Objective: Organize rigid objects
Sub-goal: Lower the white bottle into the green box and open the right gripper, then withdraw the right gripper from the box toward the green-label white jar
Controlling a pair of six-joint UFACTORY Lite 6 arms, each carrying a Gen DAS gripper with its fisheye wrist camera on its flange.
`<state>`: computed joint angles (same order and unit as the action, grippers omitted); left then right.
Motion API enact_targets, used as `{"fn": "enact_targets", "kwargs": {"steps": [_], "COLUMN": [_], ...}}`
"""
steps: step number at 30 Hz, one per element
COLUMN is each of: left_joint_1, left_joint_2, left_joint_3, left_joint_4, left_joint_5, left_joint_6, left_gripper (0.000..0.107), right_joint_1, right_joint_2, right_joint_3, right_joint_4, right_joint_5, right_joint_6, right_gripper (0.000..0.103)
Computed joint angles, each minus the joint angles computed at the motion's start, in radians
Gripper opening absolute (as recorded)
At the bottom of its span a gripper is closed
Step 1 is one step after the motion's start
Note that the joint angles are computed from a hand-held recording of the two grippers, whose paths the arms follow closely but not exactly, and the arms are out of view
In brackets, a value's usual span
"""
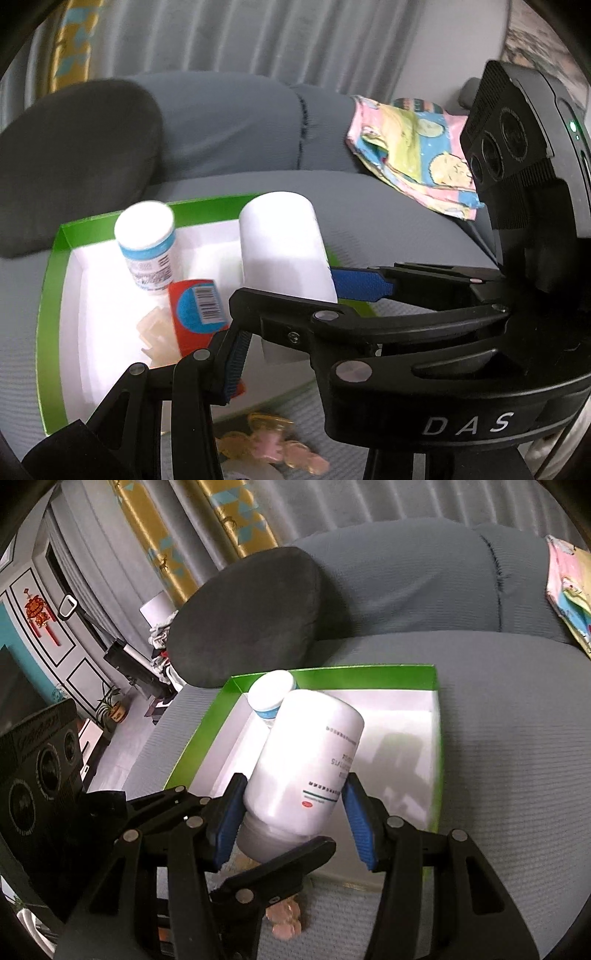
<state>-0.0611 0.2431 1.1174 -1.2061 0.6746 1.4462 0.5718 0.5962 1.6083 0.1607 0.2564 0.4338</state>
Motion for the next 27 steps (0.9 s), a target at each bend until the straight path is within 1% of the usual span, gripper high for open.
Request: {"fn": "enact_targets", "kwargs": {"steps": [2,6,7,8,10,12,13,14,15,16,17,18,20,22,23,24,26,27], "left_joint_1": [0.012,0.019,0.016,0.016,0.011,0.012,-0.002,-0.007,-0.008,-0.016,-0.019,-0.024,-0.037,-0.053,-0.062,-0.070,-0.081,-0.079], "left_joint_2": [0.044,0.092,0.091,0.088,0.078,0.066,0.069,0.059,0.050,0.024,0.010,-0.005,-0.048,-0.099,-0.132,-0.161,-0.222,-0.245], "left_joint_3": [0.029,0.067,0.065,0.062,0.057,0.047,0.053,0.045,0.038,0.017,0.006,-0.005,-0.038,-0.087,-0.123,-0.154,-0.216,-0.238], "left_joint_4": [0.010,0.035,0.032,0.035,0.044,0.045,0.050,0.057,0.060,0.069,0.079,0.097,0.161,0.216,0.235,0.259,0.359,0.375], "left_joint_5": [0.013,0.026,0.017,0.013,0.000,-0.013,-0.030,-0.050,-0.071,-0.112,-0.138,-0.166,-0.240,-0.340,-0.398,-0.450,-0.536,-0.557], "left_joint_6": [-0.020,-0.061,-0.060,-0.062,-0.073,-0.074,-0.092,-0.104,-0.109,-0.124,-0.135,-0.157,-0.236,-0.294,-0.312,-0.334,-0.439,-0.455], "left_gripper": [0.045,0.045,0.045,0.046,0.048,0.053,0.062,0.076,0.084,0.095,0.099,0.100,0.100,0.100,0.100,0.100,0.100,0.100], "right_joint_1": [-0.003,-0.008,-0.009,-0.009,-0.011,-0.008,-0.005,0.000,0.002,0.005,0.004,0.011,0.031,0.058,0.082,0.105,0.155,0.181], "right_joint_2": [0.046,0.083,0.085,0.093,0.097,0.091,0.090,0.081,0.071,0.045,0.034,0.014,-0.037,-0.077,-0.097,-0.114,-0.107,-0.103], "right_joint_3": [0.042,0.062,0.059,0.069,0.077,0.075,0.078,0.071,0.064,0.036,0.028,0.011,-0.031,-0.064,-0.078,-0.091,-0.068,-0.057], "right_joint_4": [0.049,0.100,0.086,0.067,0.013,-0.090,-0.146,-0.222,-0.260,-0.300,-0.327,-0.384,-0.553,-0.713,-0.804,-0.876,-0.950,-0.977], "right_joint_5": [0.020,0.023,0.018,0.021,0.032,0.046,0.057,0.070,0.078,0.077,0.083,0.091,0.124,0.180,0.233,0.293,0.443,0.509], "right_joint_6": [-0.044,-0.075,-0.051,-0.025,0.045,0.154,0.210,0.290,0.333,0.379,0.408,0.468,0.640,0.796,0.883,0.947,1.002,1.017], "right_gripper": [0.052,0.054,0.055,0.061,0.067,0.070,0.074,0.076,0.077,0.078,0.080,0.082,0.092,0.099,0.103,0.102,0.102,0.102]}}
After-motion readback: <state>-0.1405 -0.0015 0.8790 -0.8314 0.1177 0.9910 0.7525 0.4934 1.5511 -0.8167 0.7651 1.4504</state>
